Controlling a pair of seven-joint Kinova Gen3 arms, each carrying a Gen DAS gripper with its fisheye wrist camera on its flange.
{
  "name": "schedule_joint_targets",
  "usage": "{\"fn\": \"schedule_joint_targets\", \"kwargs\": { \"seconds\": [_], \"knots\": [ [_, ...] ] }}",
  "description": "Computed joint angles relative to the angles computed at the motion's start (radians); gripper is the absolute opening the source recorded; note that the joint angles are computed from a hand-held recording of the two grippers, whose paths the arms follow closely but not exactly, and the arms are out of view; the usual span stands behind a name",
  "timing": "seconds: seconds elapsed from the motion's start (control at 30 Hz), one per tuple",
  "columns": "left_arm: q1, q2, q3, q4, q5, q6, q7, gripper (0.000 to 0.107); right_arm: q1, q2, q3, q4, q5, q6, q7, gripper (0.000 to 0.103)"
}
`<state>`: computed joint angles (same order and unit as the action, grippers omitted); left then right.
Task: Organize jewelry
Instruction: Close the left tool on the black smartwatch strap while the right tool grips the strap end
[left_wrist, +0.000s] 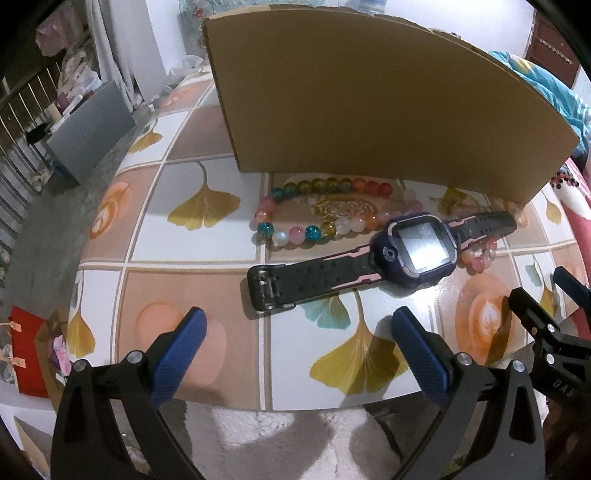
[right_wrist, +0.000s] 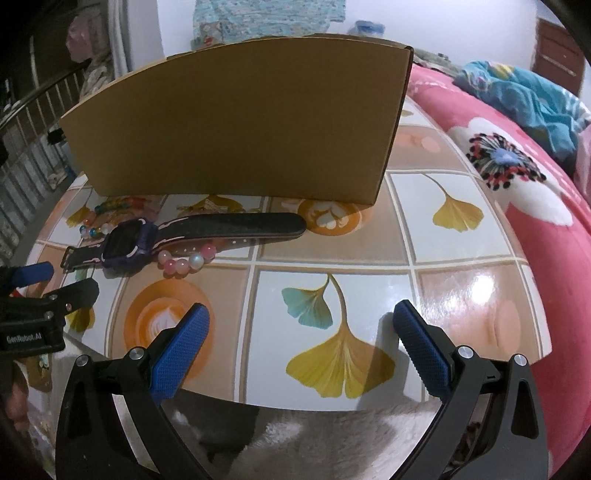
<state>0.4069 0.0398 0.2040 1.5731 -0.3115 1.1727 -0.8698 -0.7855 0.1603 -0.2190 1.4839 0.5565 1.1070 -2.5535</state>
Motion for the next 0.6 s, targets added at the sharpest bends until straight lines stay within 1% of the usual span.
{"fn": "schedule_joint_targets", "kwargs": {
  "seconds": [0.03, 0.1, 0.17, 0.23, 0.3, 0.33, 0.43, 0.5, 0.53, 0.57, 0.6],
  "knots": [
    [-0.012, 0.0, 0.006, 0.001, 0.004, -0.006, -0.023, 0.099, 0.008, -0.004, 0.001, 0.004, -0.008, -0.011, 0.014, 0.096],
    [-0.017, -0.003, -0.01, 0.003, 0.024, -0.016, -0.061, 0.099, 0.035, -0.018, 0.003, 0.02, -0.041, -0.051, 0.055, 0.096],
    [-0.021, -0.017, -0.011, 0.019, 0.011, -0.034, -0.068, 0.099, 0.064, -0.029, 0.006, 0.03, -0.08, -0.084, 0.098, 0.096],
    [-0.041, -0.058, -0.023, 0.058, 0.047, -0.093, -0.101, 0.098, 0.101, -0.04, 0.009, 0.035, -0.14, -0.117, 0.154, 0.096],
    [-0.066, -0.086, -0.028, 0.079, 0.085, -0.127, -0.131, 0.096, 0.146, -0.057, 0.017, 0.05, -0.214, -0.164, 0.205, 0.096],
    [-0.081, -0.101, -0.037, 0.089, 0.113, -0.149, -0.156, 0.095, 0.16, -0.062, 0.019, 0.055, -0.233, -0.178, 0.214, 0.096],
    [-0.118, -0.114, -0.047, 0.095, 0.172, -0.178, -0.211, 0.087, 0.193, -0.062, 0.023, 0.057, -0.278, -0.204, 0.247, 0.096],
    [-0.143, -0.108, -0.063, 0.09, 0.233, -0.19, -0.263, 0.077, 0.213, -0.059, 0.027, 0.053, -0.311, -0.215, 0.277, 0.096],
    [-0.15, -0.106, -0.063, 0.089, 0.254, -0.194, -0.274, 0.075, 0.22, -0.056, 0.027, 0.049, -0.324, -0.219, 0.288, 0.092],
    [-0.161, -0.101, -0.071, 0.086, 0.29, -0.197, -0.301, 0.073, 0.232, -0.055, 0.029, 0.046, -0.353, -0.229, 0.31, 0.087],
    [-0.165, -0.09, -0.083, 0.079, 0.321, -0.196, -0.322, 0.072, 0.247, -0.054, 0.027, 0.042, -0.382, -0.239, 0.331, 0.085]
  ]
}}
